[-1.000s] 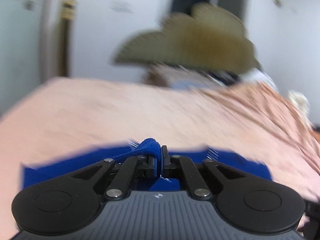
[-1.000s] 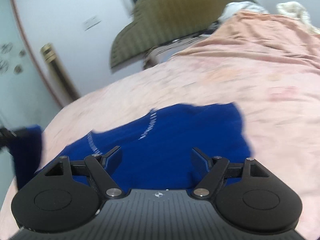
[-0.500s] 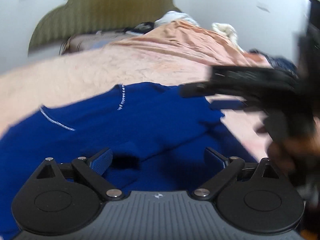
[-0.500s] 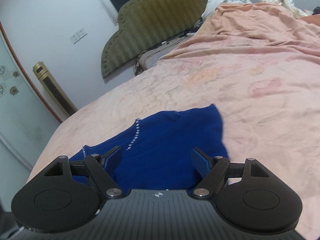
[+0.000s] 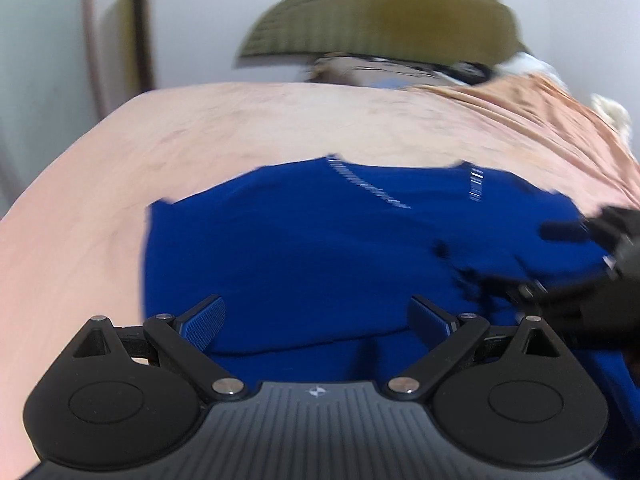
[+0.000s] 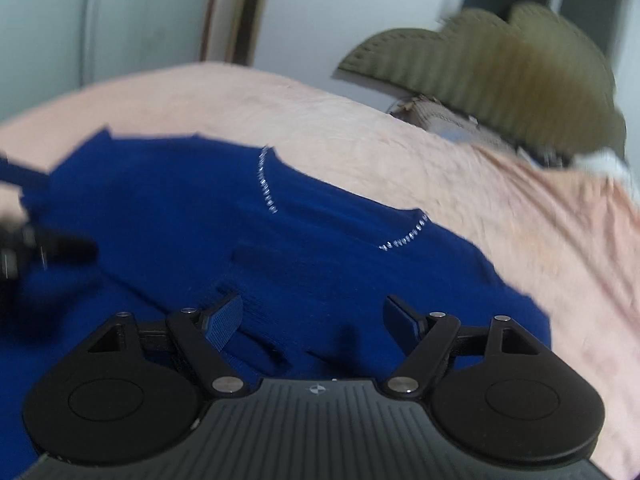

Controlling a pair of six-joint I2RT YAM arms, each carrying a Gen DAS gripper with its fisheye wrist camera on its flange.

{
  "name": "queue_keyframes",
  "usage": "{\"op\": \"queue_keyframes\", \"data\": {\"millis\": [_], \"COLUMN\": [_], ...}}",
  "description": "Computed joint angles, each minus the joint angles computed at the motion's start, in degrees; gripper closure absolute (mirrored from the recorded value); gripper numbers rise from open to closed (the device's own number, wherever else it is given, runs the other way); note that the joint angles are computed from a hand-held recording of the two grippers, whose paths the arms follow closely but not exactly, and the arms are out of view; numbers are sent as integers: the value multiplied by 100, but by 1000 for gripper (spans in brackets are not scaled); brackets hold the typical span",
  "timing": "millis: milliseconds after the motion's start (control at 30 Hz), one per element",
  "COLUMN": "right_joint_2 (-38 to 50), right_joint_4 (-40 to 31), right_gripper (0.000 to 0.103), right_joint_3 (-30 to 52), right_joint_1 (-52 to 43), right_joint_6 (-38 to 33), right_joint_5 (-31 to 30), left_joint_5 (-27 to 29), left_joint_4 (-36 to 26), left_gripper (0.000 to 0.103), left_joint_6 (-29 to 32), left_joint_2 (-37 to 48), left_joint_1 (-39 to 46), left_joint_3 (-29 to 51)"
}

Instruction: Fold small clothes

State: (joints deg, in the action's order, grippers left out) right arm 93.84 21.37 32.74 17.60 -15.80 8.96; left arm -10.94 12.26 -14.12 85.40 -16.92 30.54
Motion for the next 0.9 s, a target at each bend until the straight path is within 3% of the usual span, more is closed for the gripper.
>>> {"op": "queue_keyframes", "data": {"millis": [100,300,567,733,833,900], "right_joint_2": [-158,-481,-52,221,401,450], "right_joint_4": [-62,137,368,369,640,673], "right_gripper": [23,24,24,24,34,59], "right_joint_3": [-109,-446,-332,-137,-18,123], "right_joint_1": [215,295,554,582,586,434], "right_joint_6": [-313,-502,-821,-800,-677,-311], "right_joint_5": [181,186,822,592,430,279], "left_joint_5": [-174,13,-444,-436,-412,-436], "left_joint_4": [-67,-264,-342,-492,-635,-675], "left_gripper": [4,4,4,4,4,4], "left_joint_6": [-186,-315,-168,-271,-367,-379], "left_joint_2": [-134,-189,-165,-142,-56,-58], "left_joint_1": [166,353,-10,51,67,56], "left_joint_3": [-83,-53,15,76,166,189]}}
